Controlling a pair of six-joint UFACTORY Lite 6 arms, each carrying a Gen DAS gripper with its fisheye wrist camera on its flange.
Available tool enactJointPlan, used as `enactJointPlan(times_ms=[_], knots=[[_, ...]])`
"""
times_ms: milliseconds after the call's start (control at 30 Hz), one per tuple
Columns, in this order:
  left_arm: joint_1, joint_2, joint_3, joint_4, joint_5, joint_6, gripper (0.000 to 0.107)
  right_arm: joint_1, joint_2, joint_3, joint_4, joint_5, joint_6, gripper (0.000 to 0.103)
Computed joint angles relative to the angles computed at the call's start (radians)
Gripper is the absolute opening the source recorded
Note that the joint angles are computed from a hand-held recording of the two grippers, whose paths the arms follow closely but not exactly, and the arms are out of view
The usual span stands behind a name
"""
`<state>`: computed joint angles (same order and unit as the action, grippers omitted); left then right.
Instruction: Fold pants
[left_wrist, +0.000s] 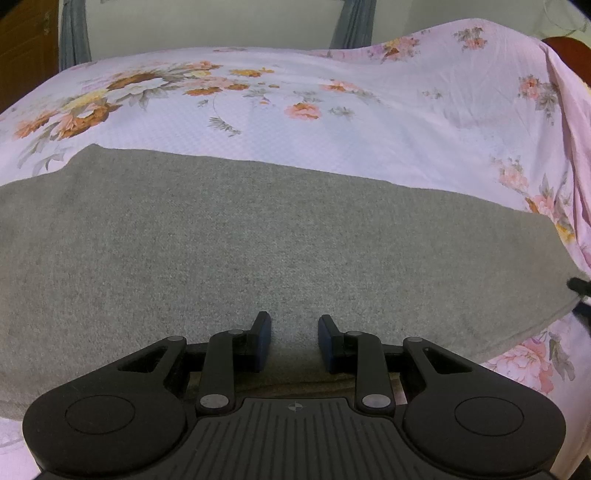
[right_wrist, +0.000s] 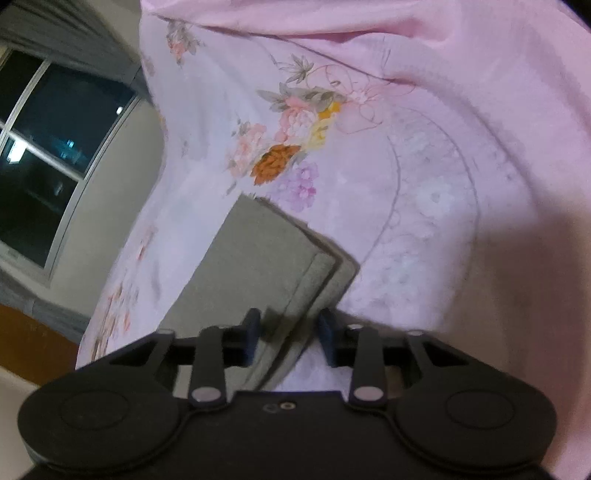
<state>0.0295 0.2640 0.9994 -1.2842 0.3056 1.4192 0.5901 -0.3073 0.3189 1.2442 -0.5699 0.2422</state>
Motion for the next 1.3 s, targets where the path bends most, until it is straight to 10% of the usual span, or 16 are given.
enactJointPlan(times_ms=[400, 733, 933, 1067, 1233, 1300], knots=[[-0.003, -0.014, 0.029, 0.18, 0.008, -0.185, 0.028, 0.084, 0.055, 0.218, 0.22, -0.092, -0.395, 0.012], [0.17, -0.078, 0.023, 0.204, 0.092, -0.154, 0.028, 0.223, 0.607, 0.991, 0.272, 0.029, -0.852, 0.012], [0.328, -0.033, 0.076, 0.231, 0.181, -0.17, 0.028, 0.244, 1.091, 1.537, 0.816, 0.243, -1.462, 0.025], [0.396, 0.011, 0.118, 0.23, 0.272, -0.179, 0.028, 0.264, 1.231, 1.685, 1.141, 0.194, -1.791, 0.039], [0.433, 0.089, 0.208, 0.201, 0.465, -0.259, 0.028, 0.268, 1.02, 1.433, 0.83, 0.29, -1.459, 0.053], [0.421, 0.101, 0.22, 0.175, 0.517, -0.281, 0.05, 0.288, 0.941, 1.341, 0.624, 0.226, -1.258, 0.055]])
